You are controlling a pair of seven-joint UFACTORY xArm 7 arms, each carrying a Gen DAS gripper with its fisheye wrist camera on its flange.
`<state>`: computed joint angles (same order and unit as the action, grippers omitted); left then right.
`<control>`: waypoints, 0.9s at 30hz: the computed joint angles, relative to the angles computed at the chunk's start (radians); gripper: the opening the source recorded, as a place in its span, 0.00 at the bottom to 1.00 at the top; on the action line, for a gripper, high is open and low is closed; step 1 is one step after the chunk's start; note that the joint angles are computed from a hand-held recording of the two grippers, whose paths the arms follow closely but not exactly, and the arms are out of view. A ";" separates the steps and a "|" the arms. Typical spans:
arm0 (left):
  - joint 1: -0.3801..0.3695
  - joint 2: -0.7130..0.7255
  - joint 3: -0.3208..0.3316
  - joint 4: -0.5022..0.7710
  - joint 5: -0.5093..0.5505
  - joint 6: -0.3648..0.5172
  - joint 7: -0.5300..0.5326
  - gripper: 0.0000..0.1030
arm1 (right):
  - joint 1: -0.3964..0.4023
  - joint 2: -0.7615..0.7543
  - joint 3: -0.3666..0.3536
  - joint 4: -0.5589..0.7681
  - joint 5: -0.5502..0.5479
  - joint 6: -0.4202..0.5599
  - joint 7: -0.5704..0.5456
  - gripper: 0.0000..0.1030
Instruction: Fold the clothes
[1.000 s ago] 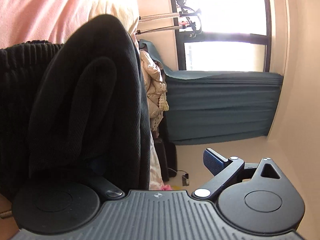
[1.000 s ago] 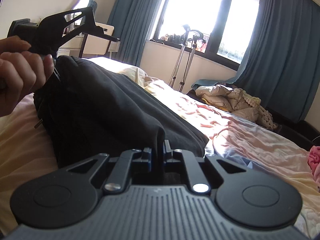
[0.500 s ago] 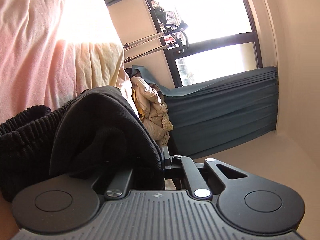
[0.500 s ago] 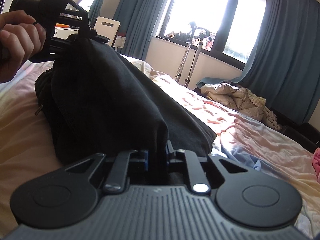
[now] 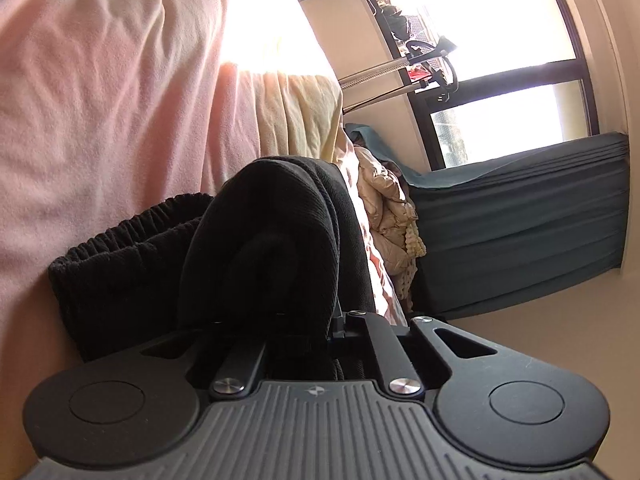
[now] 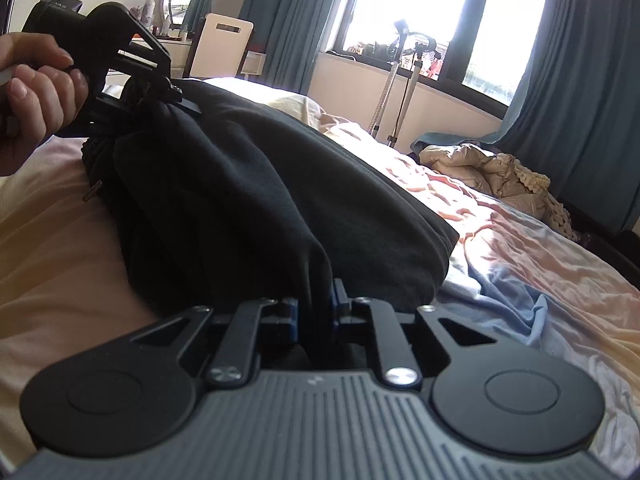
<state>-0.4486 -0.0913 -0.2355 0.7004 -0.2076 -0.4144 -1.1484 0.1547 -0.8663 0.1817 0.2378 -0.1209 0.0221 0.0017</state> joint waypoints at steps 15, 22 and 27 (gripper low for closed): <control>0.295 -0.311 -0.311 0.016 0.019 0.426 -0.075 0.92 | 0.019 -0.031 -0.004 0.034 0.003 0.108 0.022 0.21; 0.236 -0.309 -0.284 -0.010 0.058 0.509 -0.214 0.93 | 0.037 -0.058 -0.011 0.007 0.011 0.095 0.025 0.21; 0.509 -0.256 -0.526 -0.004 0.178 0.346 -0.467 0.95 | 0.042 -0.096 0.019 -0.021 0.010 0.098 0.053 0.22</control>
<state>0.0601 -0.3470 -0.7618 0.6966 -0.0295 -0.0684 -1.6149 0.1968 -0.9627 0.2005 0.2168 -0.1111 0.1204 0.0550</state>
